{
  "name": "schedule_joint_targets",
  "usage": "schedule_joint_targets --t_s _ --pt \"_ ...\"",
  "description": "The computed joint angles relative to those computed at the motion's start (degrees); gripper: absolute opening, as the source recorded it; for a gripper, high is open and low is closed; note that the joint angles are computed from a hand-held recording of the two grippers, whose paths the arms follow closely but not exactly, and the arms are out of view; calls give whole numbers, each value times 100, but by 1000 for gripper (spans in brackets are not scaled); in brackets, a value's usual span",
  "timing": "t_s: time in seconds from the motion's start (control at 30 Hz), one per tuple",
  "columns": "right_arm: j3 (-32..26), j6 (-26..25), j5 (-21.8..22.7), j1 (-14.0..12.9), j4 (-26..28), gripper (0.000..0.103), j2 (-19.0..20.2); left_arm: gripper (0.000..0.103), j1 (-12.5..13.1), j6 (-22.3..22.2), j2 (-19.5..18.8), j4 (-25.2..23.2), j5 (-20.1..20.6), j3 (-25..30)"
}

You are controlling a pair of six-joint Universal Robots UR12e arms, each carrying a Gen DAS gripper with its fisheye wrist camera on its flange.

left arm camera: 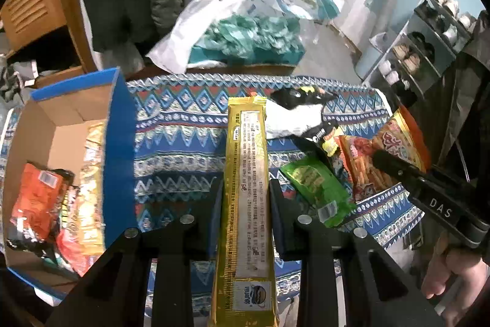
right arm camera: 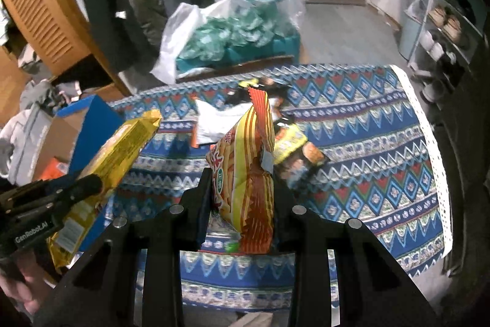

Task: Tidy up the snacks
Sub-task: 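Carry the gold bar and chip bag toward the box with both grippers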

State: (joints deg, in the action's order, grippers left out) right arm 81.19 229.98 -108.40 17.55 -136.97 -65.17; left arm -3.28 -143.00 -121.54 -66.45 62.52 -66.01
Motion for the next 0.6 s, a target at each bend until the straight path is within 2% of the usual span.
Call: schedule_joint_targets --t_s 0.6 --pt "-1394 -723 294 191 189 30 778 29 409 -464 -153 58 -377 406"
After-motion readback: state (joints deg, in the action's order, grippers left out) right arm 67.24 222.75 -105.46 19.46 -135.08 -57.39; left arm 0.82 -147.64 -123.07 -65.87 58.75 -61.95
